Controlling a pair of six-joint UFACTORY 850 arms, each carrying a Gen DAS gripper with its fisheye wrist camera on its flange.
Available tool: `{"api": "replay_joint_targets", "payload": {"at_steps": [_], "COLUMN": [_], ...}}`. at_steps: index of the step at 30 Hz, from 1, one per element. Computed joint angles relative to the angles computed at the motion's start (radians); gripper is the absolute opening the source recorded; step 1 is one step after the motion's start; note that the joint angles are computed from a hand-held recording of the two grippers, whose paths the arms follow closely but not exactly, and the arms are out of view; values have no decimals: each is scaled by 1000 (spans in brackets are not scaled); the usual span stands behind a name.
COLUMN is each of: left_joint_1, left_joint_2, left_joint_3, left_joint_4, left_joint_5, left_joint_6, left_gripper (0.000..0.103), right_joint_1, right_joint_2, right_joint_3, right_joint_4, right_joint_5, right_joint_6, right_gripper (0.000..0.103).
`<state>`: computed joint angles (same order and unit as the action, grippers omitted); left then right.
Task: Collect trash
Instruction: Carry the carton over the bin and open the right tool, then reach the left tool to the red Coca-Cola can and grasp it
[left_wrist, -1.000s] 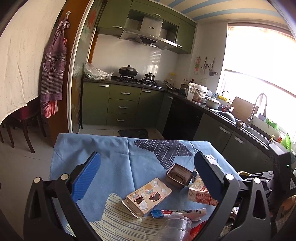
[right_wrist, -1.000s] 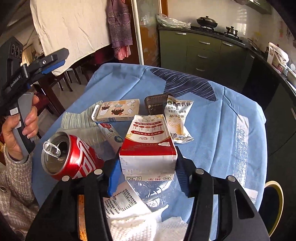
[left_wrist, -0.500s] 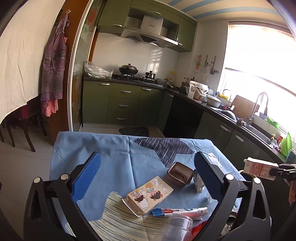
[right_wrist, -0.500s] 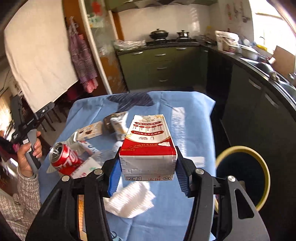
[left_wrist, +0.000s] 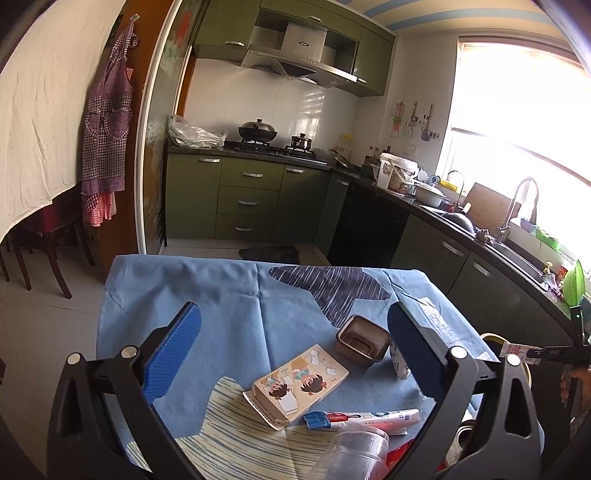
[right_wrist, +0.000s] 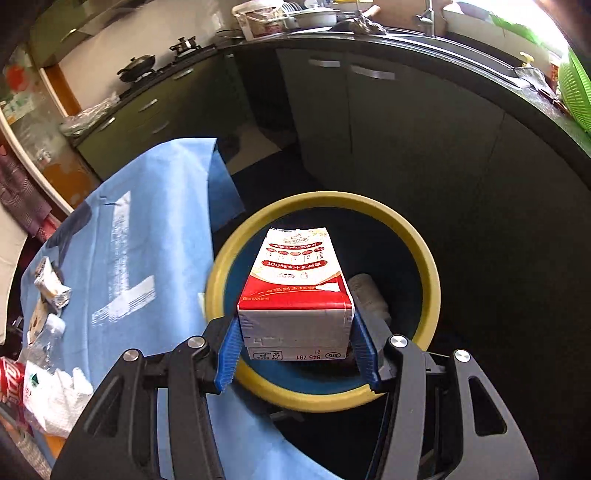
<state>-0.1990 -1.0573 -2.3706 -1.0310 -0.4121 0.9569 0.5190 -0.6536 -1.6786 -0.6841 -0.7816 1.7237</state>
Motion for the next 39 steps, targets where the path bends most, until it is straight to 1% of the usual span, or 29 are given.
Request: {"api": "replay_joint_targets", "payload": {"at_steps": [2,3,4,5,8,10,12,14,16,18,20,21,23,25,28,31,34,35,39], "left_joint_1": [-1,-2,-3,-3,-3,-3,-5,-6,-6,-7,-8,-7,-10,-12,-13,-21,-31,-31,-31], "left_joint_2": [-2,-1,1,2,1,1,5,11,13,13,32,50,118,188,271,319,338,339,329], "left_joint_3": [-4,-2,1,2,1,0,5,16,16,10,36,65,183,305,455,548,595,602,591], "left_joint_4": [11,10,7,5,1,3,-2,-21,-45,-24,-3,-19,-85,-172,-279,-330,-357,-380,-371], "left_joint_5": [-3,-3,-2,-3,-6,-11,-14,-20,-49,-79,-107,-114,-92,-76,-71,-54,-41,-49,-93], "left_joint_6": [-5,-1,4,8,14,13,23,51,79,58,32,57,170,315,506,635,720,744,735], "left_gripper": [96,96,96,96,96,96,96,96,96,96,96,96,96,96,96,96,96,96,96], "right_joint_1": [-16,-24,-33,-38,-25,-17,5,41,75,113,145,157,179,194,207,215,217,217,218], "right_joint_2": [-7,-8,-12,-15,-19,-5,10,30,43,60,67,68,73,80,83,83,78,75,68], "right_joint_3": [4,11,10,13,15,37,53,77,93,120,134,137,151,160,166,165,161,156,148], "right_joint_4": [6,10,26,21,-21,-41,-71,-134,-188,-244,-287,-300,-325,-334,-355,-369,-383,-384,-379], "right_joint_5": [-2,2,1,-9,-57,-41,-31,-35,-33,-32,-43,-50,-58,-60,-43,-30,-12,-7,4], "right_joint_6": [17,23,12,20,63,100,134,199,266,342,404,425,466,487,509,517,523,520,506], "right_gripper": [53,56,71,78,77,77,77,77,77,77,77,77,77,77,77,77,77,77,77]}}
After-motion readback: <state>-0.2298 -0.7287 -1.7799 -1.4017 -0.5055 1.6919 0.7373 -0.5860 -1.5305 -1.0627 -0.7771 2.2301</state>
